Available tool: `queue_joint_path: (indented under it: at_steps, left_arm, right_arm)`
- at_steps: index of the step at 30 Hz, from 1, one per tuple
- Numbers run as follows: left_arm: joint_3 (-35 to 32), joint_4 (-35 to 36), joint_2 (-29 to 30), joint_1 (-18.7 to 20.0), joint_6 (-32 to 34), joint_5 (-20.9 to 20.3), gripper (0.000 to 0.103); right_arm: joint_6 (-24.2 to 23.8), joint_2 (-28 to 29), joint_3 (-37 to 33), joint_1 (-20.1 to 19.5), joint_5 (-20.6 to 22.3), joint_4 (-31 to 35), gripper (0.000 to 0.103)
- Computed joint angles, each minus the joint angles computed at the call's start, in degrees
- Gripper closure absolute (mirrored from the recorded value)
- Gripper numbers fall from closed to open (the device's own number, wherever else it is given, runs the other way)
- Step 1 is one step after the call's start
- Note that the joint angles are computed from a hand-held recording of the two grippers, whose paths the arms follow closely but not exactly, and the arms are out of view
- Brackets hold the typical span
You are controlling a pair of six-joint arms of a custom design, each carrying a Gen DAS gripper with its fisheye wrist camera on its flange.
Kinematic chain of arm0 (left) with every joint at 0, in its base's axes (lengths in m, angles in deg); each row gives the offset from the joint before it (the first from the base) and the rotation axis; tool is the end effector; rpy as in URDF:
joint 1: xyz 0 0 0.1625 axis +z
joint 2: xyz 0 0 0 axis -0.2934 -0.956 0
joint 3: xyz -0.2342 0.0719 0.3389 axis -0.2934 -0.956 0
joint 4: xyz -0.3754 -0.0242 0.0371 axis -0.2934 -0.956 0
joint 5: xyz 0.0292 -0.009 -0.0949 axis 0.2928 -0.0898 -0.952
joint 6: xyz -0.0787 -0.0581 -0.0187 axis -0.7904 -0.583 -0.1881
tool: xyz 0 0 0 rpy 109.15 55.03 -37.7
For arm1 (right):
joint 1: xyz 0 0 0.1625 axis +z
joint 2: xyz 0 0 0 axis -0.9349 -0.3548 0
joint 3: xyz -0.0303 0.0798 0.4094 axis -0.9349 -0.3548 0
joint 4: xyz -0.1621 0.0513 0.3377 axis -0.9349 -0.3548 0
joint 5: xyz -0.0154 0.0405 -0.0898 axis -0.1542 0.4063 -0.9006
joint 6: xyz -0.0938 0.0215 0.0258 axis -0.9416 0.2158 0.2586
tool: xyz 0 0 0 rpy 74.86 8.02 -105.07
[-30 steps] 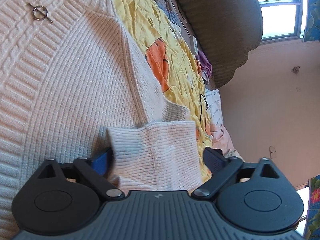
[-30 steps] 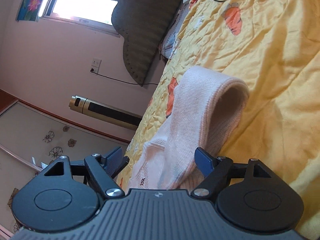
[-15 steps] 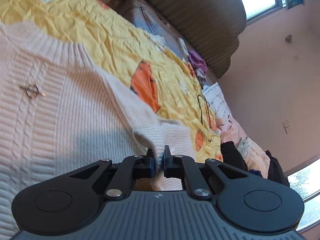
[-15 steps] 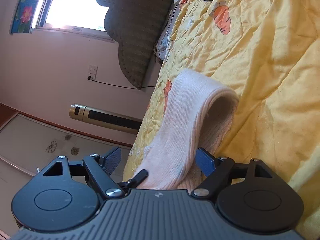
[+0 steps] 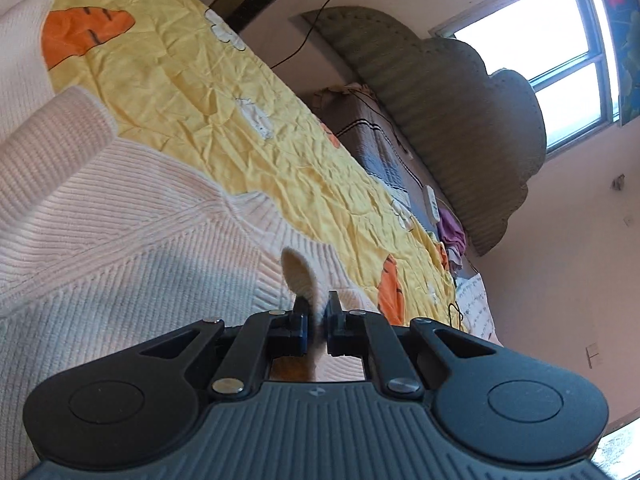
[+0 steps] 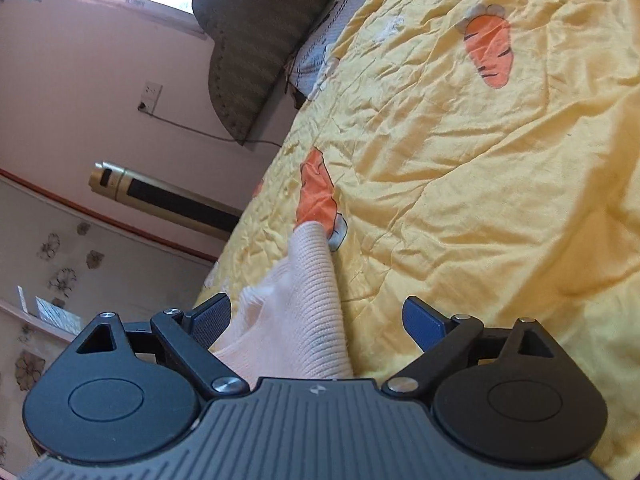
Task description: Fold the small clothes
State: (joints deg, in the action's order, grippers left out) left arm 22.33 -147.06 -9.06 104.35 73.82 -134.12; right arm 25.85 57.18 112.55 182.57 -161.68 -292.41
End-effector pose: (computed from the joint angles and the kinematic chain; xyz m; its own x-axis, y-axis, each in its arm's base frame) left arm 0.0905 -0.6775 0.4457 -0.9871 0.1419 0.0743 0.0949 0.8919 -0.4422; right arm 0.2554 -0.3998 0.0039 -0.8669 0.3995 -0.2981 0.4296 0.2956 -0.8532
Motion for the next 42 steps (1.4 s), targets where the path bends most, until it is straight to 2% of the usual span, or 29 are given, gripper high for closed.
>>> queue_joint_path:
  at_steps: [2, 6, 9, 10, 12, 13, 15, 19, 20, 21, 22, 25, 28, 29, 30, 31, 32, 33, 35, 36, 37, 38, 39, 40, 42]
  left_arm:
    - [-0.6, 1.5, 0.5, 0.4, 0.1, 0.3, 0.095]
    - [-0.2, 2.1, 0.5, 0.7, 0.8, -0.6, 0.095]
    - [-0.2, 1.6, 0.0, 0.6, 1.1, -1.6, 0.095]
    - [-0.4, 1.6, -0.1, 0.5, 1.4, -1.8, 0.095]
    - [-0.8, 1.6, -0.1, 0.4, 1.4, -1.3, 0.095]
    - [-0.9, 1.8, 0.0, 0.5, 1.3, -1.1, 0.095]
    - [-0.5, 1.8, 0.0, 0.6, 1.6, -0.5, 0.095]
    - [1.5, 0.6, 1.3, 1.0, 1.8, 4.5, 0.095]
    - [1.5, 0.8, 2.1, 1.2, 0.3, 6.1, 0.095]
    - [2.0, -0.2, 2.5, 1.3, 0.1, 7.5, 0.095]
    - [2.5, -1.3, 2.8, 1.4, 0.4, 8.3, 0.095]
    - [1.9, -1.6, 3.7, 2.4, 0.7, 6.8, 0.095]
    - [1.0, 0.0, 3.7, 2.9, 2.1, 5.3, 0.092]
    - [0.2, 1.6, 3.6, 3.3, 1.5, 4.4, 0.087]
    - [-0.5, 3.1, 3.5, 3.8, 0.9, 3.3, 0.08]
    - [-0.4, 3.4, 3.2, 4.4, 0.7, 1.9, 0.075]
    - [0.2, 3.2, 2.7, 5.0, 0.3, 0.2, 0.063]
    - [1.1, 2.7, 2.1, 5.5, 0.4, -1.2, 0.054]
    - [3.0, 1.5, 1.0, 5.4, 1.5, -1.6, 0.052]
    - [4.0, 0.6, 0.6, 5.0, 2.1, -0.6, 0.053]
    - [4.9, -0.2, 0.2, 4.3, 2.8, 1.0, 0.053]
    - [5.9, -1.1, -0.3, 3.1, 4.4, 3.7, 0.069]
    - [6.7, -1.9, -0.6, 1.6, 6.8, 7.6, 0.098]
    - [7.4, -2.4, -0.8, 0.1, 9.3, 11.7, 0.098]
    - [7.3, -3.0, -1.0, -1.3, 12.1, 14.1, 0.098]
  right_arm:
    - [-1.8, -1.7, -1.1, -1.5, 2.7, 6.4, 0.012]
    - [-4.1, -3.7, -5.7, -4.2, 4.6, 19.7, 0.013]
    - [-5.9, -3.6, -8.2, -6.1, 8.4, 21.9, 0.014]
    - [-6.2, -3.7, -8.7, -6.7, 9.5, 22.8, 0.02]
    - [-8.2, -3.0, -10.0, -7.2, 10.1, 22.2, 0.042]
    - [-9.5, -2.6, -10.7, -7.0, 9.0, 22.3, 0.086]
    - [-11.2, -2.4, -11.8, -5.9, 5.6, 23.7, 0.086]
    - [-19.6, -1.9, -12.2, -3.1, 0.6, 17.9, 0.087]
    - [-19.3, -1.9, -12.1, -3.8, -0.8, 19.4, 0.088]
    - [-16.7, -2.2, -11.6, -5.1, -1.4, 22.2, 0.088]
    - [-14.8, -2.2, -10.9, -6.1, -0.4, 22.7, 0.089]
    - [-16.6, -1.4, -10.9, -5.6, 0.5, 18.6, 0.088]
    - [-12.3, -2.8, -9.6, -6.4, 1.9, 22.2, 0.077]
    - [-10.8, -3.1, -8.8, -6.6, 3.6, 21.7, 0.062]
    - [-9.6, -3.6, -7.7, -6.8, 5.2, 21.4, 0.056]
    - [-9.1, -3.6, -6.7, -6.8, 7.1, 19.9, 0.045]
    - [-9.3, -3.3, -6.0, -6.6, 7.9, 18.4, 0.038]
    - [-9.5, -2.9, -5.2, -6.1, 7.9, 17.1, 0.036]
    - [-9.0, -2.2, -4.0, -5.2, 8.0, 15.7, 0.037]
    - [-9.6, -1.6, -4.0, -4.5, 6.7, 15.3, 0.037]
    - [-10.6, -0.9, -4.0, -4.3, 7.4, 13.8, 0.038]
    - [-11.3, -0.7, -4.5, -3.8, 6.4, 14.3, 0.054]
    - [-11.3, -1.0, -5.0, -3.2, 4.7, 16.1, 0.062]
    - [-10.9, -1.7, -5.5, -2.9, 3.5, 19.0, 0.074]
    - [-12.8, -2.6, -6.6, -1.7, 1.0, 22.5, 0.082]
